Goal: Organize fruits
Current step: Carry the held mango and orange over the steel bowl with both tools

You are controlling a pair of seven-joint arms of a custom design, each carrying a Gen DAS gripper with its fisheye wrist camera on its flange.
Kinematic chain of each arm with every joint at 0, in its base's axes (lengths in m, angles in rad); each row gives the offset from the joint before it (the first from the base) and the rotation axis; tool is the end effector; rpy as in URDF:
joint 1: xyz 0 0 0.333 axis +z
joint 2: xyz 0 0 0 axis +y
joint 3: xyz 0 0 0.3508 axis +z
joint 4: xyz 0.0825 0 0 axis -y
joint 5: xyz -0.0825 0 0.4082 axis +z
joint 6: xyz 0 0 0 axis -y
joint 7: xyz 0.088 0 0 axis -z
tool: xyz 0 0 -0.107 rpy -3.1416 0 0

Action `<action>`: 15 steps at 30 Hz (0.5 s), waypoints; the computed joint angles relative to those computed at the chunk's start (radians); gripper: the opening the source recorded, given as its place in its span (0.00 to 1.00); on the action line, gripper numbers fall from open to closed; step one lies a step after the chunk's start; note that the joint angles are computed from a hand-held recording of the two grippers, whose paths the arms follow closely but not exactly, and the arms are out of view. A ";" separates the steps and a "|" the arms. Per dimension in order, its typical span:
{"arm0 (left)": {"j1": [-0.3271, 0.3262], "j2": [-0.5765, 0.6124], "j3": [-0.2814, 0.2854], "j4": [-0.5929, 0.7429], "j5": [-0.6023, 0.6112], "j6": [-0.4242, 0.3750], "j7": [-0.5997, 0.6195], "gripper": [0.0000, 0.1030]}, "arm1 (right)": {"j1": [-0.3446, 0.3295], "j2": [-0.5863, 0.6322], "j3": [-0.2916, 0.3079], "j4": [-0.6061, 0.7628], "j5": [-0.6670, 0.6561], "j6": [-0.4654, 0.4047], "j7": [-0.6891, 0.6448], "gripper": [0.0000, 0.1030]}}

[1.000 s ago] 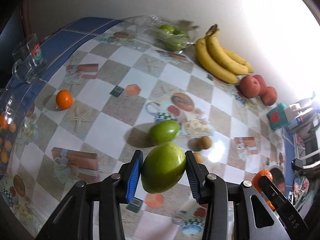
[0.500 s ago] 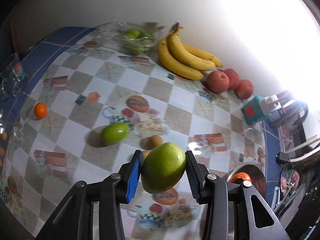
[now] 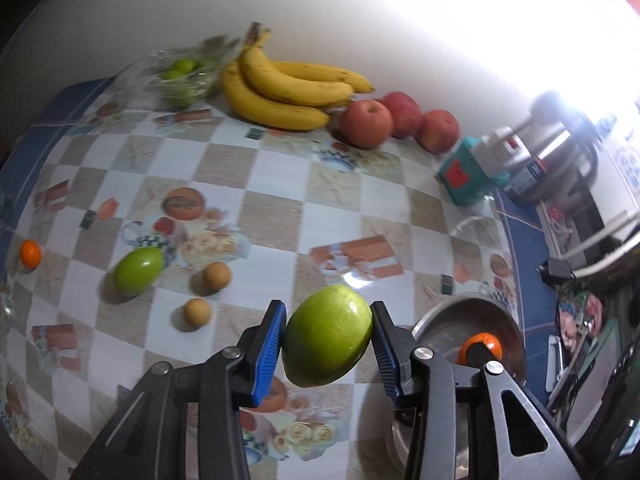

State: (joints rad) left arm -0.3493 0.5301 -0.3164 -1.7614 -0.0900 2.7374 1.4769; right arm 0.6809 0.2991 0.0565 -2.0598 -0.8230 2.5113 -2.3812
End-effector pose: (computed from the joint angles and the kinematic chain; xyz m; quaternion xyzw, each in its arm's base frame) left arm 0.5993 -0.4256 0.3433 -0.5275 0.8119 -0.2503 0.0001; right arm 0.4633 0.4269 0.3188 -0.2919 0.9198 -0.1356 0.2246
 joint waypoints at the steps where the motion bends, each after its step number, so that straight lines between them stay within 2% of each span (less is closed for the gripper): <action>1: 0.001 0.002 -0.007 -0.001 -0.001 0.001 0.011 0.44 | 0.002 -0.011 -0.002 -0.014 0.002 -0.006 0.015 0.40; 6: 0.002 0.010 -0.041 -0.008 -0.015 0.000 0.069 0.44 | -0.009 -0.065 0.004 -0.093 -0.011 -0.015 0.115 0.40; 15: -0.020 0.032 -0.098 -0.017 -0.047 0.015 0.206 0.44 | -0.046 -0.141 0.051 -0.191 -0.004 -0.075 0.219 0.40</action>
